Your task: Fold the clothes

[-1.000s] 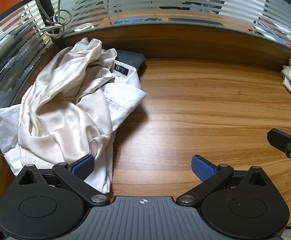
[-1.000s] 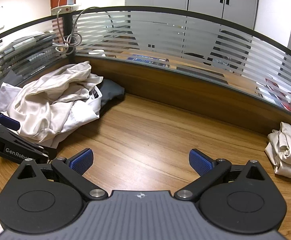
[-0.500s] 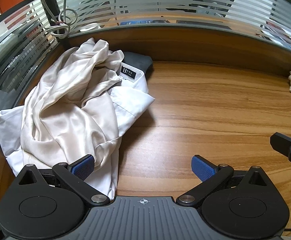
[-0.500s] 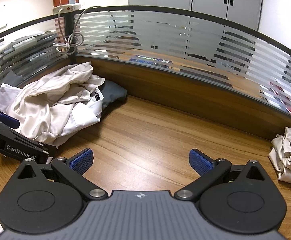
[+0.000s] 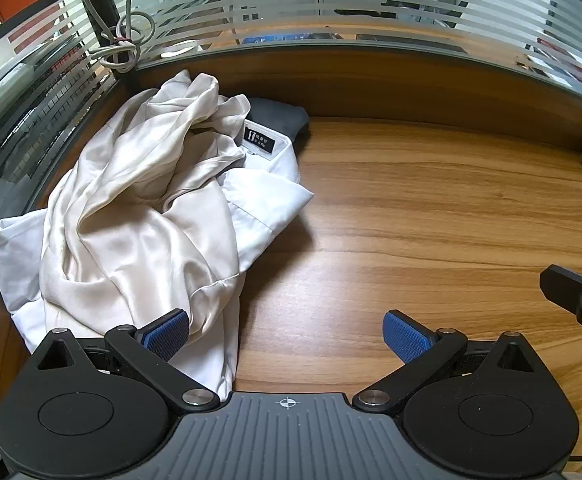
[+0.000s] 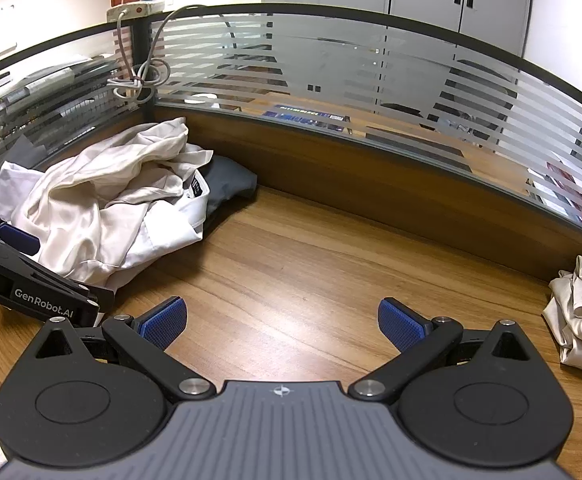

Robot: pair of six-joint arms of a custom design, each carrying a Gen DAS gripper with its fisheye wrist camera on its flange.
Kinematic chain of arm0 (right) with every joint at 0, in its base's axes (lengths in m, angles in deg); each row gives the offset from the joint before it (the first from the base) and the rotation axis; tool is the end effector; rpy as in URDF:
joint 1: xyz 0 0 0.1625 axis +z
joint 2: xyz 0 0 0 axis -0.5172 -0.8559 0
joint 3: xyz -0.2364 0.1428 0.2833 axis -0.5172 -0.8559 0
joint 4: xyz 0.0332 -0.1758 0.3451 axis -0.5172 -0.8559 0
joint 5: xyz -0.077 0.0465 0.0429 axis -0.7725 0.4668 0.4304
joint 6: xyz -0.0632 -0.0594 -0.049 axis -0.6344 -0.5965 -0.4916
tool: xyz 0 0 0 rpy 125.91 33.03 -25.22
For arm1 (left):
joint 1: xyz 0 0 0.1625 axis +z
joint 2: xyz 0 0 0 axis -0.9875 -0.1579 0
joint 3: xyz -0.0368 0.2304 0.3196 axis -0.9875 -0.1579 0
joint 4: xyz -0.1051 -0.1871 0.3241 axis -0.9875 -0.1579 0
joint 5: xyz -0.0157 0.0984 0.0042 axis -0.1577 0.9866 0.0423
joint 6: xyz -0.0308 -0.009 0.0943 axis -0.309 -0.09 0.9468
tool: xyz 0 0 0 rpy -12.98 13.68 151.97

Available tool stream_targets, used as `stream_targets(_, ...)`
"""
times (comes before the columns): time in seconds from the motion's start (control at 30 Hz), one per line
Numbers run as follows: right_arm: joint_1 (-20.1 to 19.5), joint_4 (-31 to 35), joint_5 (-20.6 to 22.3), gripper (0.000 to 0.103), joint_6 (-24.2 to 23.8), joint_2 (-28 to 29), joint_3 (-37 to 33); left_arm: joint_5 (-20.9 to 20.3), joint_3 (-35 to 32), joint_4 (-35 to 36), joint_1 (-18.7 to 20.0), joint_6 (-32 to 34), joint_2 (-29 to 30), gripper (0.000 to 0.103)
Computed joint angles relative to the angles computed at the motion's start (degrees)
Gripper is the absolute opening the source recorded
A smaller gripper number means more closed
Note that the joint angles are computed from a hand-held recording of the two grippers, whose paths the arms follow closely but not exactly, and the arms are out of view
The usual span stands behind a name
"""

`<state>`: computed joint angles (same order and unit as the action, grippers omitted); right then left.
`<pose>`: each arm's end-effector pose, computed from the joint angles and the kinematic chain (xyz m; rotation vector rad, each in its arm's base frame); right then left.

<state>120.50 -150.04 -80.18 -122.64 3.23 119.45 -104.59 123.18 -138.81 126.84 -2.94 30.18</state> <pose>0.0853 -0.7808 0.3681 0.5882 -2.2352 0.8950 -0.3619 -0.6852 0.0329 0.2405 2.1856 -0.6041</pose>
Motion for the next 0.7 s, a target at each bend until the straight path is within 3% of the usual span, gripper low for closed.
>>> stream_targets(0.7,0.01,-0.69,-0.5,0.102,0.17,0.54,-0.3,0.15,-0.83,-0.32,0.06,0.65,1.03,0.103)
